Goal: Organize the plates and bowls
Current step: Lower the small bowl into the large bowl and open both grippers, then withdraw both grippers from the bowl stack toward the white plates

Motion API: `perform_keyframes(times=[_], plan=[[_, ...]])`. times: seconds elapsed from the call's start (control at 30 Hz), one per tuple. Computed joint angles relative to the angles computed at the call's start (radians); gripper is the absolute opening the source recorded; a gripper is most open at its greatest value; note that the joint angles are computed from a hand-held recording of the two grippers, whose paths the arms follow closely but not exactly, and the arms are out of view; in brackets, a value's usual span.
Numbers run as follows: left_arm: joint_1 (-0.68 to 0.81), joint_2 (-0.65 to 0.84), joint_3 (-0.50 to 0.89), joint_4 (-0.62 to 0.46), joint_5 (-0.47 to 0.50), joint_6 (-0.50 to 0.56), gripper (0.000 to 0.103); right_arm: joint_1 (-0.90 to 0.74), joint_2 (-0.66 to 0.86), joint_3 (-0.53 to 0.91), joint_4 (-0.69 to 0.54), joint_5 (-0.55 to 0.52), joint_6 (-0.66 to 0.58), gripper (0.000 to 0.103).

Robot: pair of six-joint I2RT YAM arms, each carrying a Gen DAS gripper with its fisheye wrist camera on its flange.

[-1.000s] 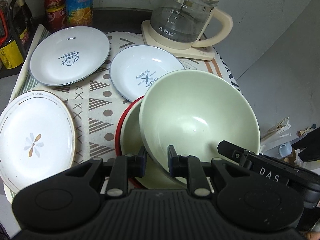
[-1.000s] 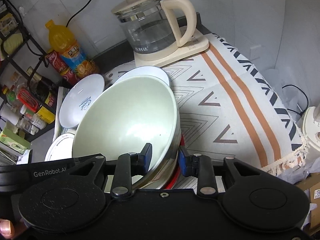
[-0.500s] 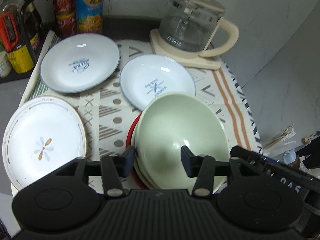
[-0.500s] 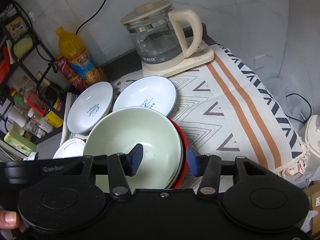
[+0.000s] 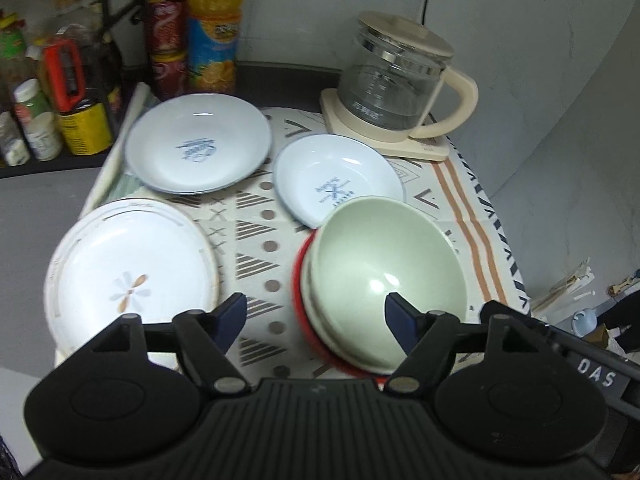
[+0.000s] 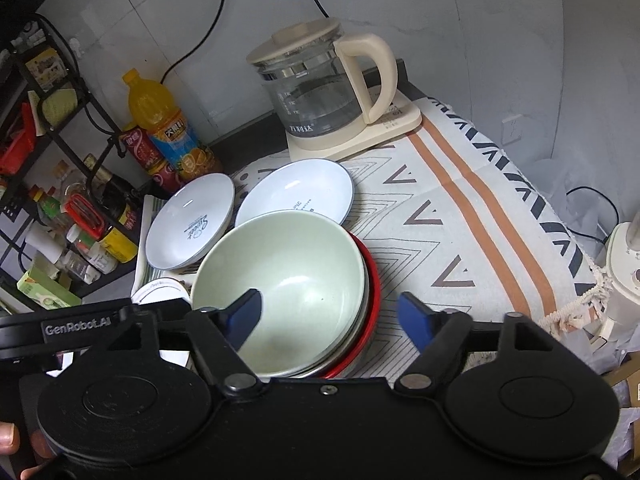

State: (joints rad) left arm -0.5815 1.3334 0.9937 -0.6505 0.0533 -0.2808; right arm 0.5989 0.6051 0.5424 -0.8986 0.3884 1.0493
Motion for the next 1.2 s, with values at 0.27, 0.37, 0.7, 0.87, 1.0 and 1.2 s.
perform_keyframes(times=[0.27, 0.37, 0.7, 0.87, 1.0, 1.2], plan=[[0.107, -0.178, -0.085, -0.083, -0.006, 0.053, 0.083, 0.294, 0.051, 0.050, -0.086, 0.192, 0.229, 0.094], [0.166, -0.227, -0.099, -0.127, -0.003, 0.088, 0.083, 0.377, 0.094, 0.070, -0.094, 0.240, 0.294, 0.098], [0.390, -0.311, -0.121, -0.194, 0.056, 0.219, 0.086, 0.485, 0.258, 0.121, 0.012, 0.238, 0.306, 0.103], [0.488, -0.266, -0.116, -0.195, 0.118, 0.285, 0.086, 0.468, 0.321, 0.144, 0.073, 0.210, 0.247, 0.103], [0.564, -0.212, -0.110, -0.176, 0.166, 0.351, 0.086, 0.446, 0.365, 0.155, 0.115, 0.168, 0.199, 0.103], [0.666, -0.074, -0.056, -0.154, 0.238, 0.462, 0.086, 0.413, 0.455, 0.186, 0.175, 0.125, 0.105, 0.103]])
